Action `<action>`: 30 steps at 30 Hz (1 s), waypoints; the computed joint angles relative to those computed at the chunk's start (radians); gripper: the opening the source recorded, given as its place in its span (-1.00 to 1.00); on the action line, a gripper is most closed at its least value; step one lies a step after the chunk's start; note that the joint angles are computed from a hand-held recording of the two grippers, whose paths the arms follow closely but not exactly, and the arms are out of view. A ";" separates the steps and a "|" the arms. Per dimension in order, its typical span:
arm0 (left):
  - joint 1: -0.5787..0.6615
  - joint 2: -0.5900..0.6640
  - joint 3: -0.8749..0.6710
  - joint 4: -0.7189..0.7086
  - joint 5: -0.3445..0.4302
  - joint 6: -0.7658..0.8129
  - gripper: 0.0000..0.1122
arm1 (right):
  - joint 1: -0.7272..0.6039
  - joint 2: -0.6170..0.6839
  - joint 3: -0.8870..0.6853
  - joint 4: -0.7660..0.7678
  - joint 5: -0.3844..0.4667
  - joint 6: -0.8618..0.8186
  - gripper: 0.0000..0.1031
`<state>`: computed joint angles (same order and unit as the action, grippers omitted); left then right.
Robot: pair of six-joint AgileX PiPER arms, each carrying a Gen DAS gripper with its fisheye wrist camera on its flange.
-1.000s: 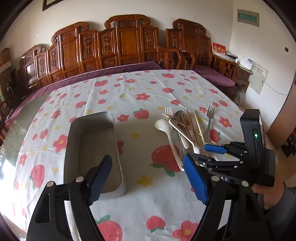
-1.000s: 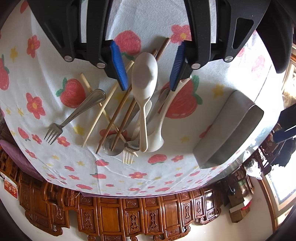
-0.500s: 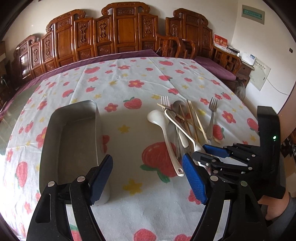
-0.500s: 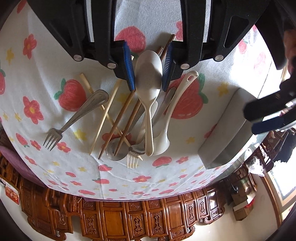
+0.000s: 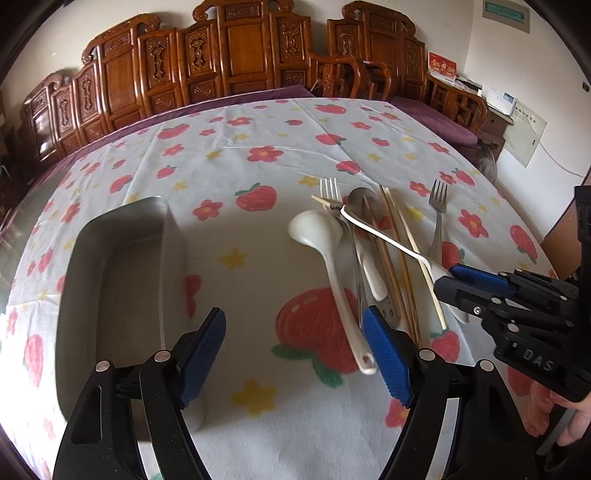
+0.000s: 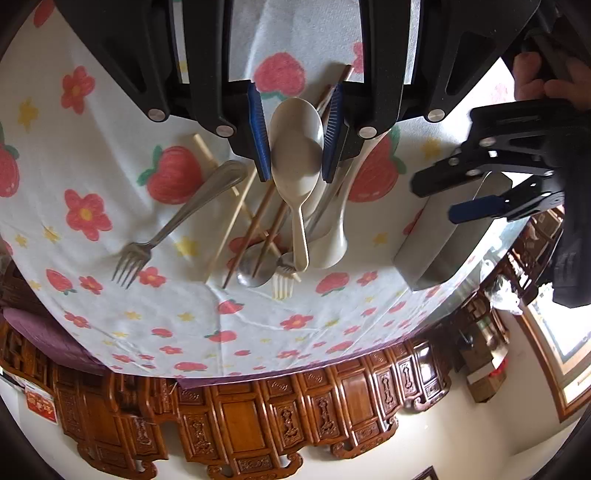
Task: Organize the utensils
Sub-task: 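Grasp a white plastic spoon with the right tool while the left tool grasps a white ladle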
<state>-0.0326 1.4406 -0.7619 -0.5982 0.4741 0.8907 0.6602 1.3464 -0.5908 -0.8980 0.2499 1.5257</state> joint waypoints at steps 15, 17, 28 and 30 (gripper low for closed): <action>-0.114 0.294 -0.210 -0.023 0.005 -0.083 -0.40 | -0.063 -0.061 0.038 0.009 -0.004 -0.018 -0.98; -0.111 0.308 -0.216 -0.032 0.005 -0.073 -0.48 | -0.089 -0.049 0.044 0.052 -0.034 -0.061 -0.96; -0.032 0.360 -0.262 -0.171 0.094 0.043 -0.85 | -0.088 0.056 0.001 0.145 -0.046 -0.199 -0.47; -0.027 0.355 -0.258 -0.168 0.096 0.042 -0.87 | -0.088 0.082 -0.012 0.202 -0.036 -0.258 -0.47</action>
<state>-0.0594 1.7955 -1.0201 -0.7658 0.5699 0.9326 0.5718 1.4279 -0.6030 -0.6960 0.2140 1.2681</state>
